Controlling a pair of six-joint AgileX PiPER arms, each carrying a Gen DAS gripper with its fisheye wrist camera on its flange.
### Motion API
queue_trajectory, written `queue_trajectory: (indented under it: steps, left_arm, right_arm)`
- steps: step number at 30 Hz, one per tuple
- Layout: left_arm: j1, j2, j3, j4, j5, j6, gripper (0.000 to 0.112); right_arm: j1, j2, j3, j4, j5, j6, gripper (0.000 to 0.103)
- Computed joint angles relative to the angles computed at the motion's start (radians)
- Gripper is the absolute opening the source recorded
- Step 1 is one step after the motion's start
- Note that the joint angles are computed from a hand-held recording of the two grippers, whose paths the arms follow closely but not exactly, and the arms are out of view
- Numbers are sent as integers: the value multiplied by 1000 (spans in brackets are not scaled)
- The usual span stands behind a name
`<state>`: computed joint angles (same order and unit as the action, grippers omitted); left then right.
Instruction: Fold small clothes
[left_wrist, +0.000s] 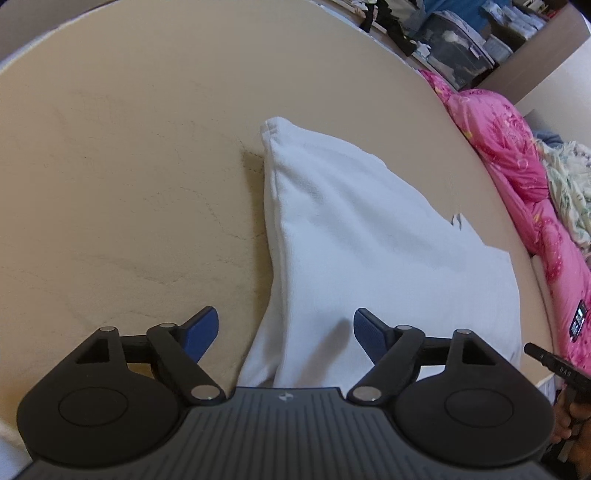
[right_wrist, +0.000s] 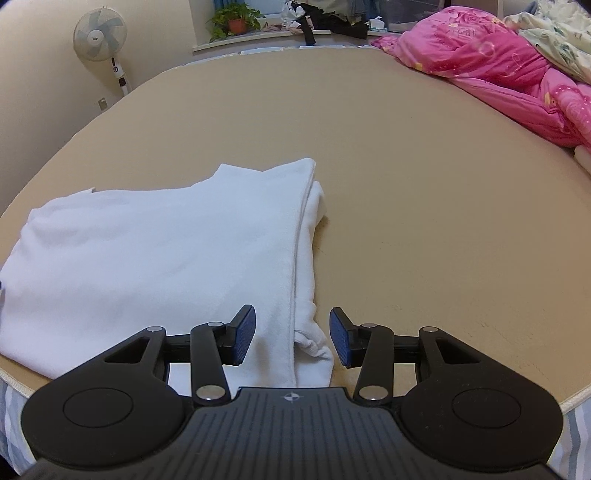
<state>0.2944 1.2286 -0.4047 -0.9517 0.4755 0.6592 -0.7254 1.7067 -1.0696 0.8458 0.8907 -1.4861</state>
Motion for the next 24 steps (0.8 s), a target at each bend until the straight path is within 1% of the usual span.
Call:
queue_trajectory:
  steps: [1, 4, 6, 9, 12, 14, 15, 16, 18, 20, 22, 24]
  left_arm:
    - [-13, 11, 2, -28, -20, 24, 84]
    - [-44, 44, 14, -168, -74, 154, 85]
    - [-52, 66, 23, -302, -81, 283, 85]
    - [-97, 94, 30, -456, -100, 439, 85]
    - [-157, 114, 30, -561, -121, 538, 84]
    - [-198, 119, 24, -578, -151, 544, 83]
    - [-209, 120, 21, -582, -160, 537, 78]
    - [-201, 124, 22, -602, -151, 547, 75]
    - [-163, 140, 19, -627, -104, 553, 54]
    - [-137, 157, 11, -618, -67, 543, 44]
    - [-145, 166, 5, -618, -68, 540, 40]
    - [-163, 170, -6, -585, -84, 504, 29]
  right_arm:
    - [33, -8, 5, 4, -22, 26, 46]
    - [26, -10, 2, 14, -15, 25, 46]
    - [22, -6, -3, 20, -12, 25, 46]
    - [16, 1, -17, 19, -6, 34, 46]
    - [12, 5, -22, 17, -4, 42, 46]
    - [12, 10, -29, 12, -2, 49, 46]
    - [13, 11, -30, 11, -4, 52, 46]
    - [14, 11, -30, 10, -7, 54, 46]
    - [17, 11, -29, 10, -9, 56, 46]
    - [23, 8, -24, 13, -16, 55, 46]
    - [32, 1, -15, 14, -25, 62, 46]
    - [43, -5, -7, 13, -33, 71, 46]
